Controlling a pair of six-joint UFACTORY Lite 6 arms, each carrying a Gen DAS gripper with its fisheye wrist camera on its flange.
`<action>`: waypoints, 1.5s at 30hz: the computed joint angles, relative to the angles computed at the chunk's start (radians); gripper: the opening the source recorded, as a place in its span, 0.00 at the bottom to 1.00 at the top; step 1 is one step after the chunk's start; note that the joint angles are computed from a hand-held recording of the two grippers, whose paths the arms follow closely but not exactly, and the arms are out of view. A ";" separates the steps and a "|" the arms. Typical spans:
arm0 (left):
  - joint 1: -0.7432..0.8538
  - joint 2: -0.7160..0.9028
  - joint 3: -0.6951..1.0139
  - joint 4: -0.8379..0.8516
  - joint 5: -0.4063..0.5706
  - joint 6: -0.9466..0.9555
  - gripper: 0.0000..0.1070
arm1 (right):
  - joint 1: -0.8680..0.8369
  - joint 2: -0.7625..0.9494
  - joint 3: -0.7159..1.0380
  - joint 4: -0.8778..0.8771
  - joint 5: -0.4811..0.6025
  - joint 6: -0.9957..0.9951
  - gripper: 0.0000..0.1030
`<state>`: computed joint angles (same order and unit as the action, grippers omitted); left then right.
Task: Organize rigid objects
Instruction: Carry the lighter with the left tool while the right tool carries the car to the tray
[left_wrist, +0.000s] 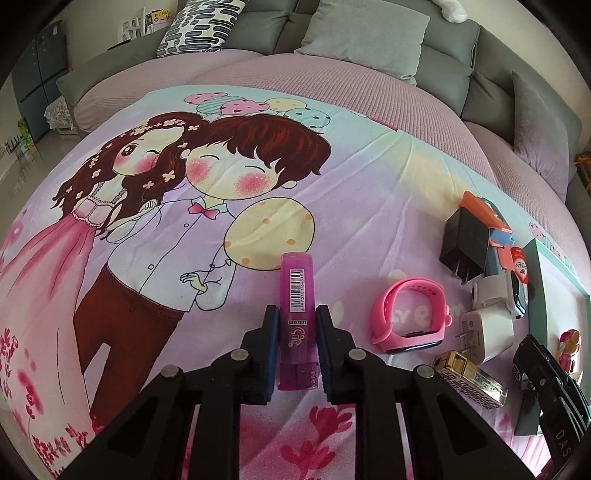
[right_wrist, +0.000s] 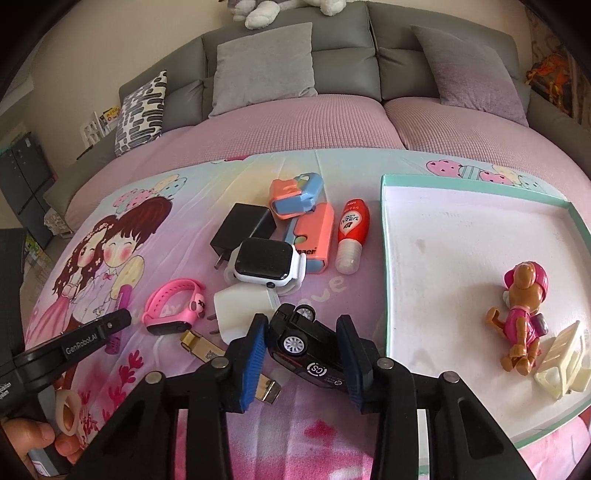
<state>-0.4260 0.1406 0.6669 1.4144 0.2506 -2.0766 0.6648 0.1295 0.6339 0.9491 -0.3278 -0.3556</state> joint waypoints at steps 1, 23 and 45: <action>-0.002 -0.008 -0.002 0.000 0.004 -0.002 0.19 | -0.008 -0.019 -0.013 -0.038 -0.001 0.041 0.39; -0.133 -0.279 -0.050 -0.032 0.107 0.017 0.19 | -0.054 -0.386 -0.200 -0.064 -0.038 0.071 0.39; -0.529 0.144 0.449 -0.036 0.139 0.093 0.19 | -0.639 -0.855 -0.436 0.383 0.167 -0.580 0.39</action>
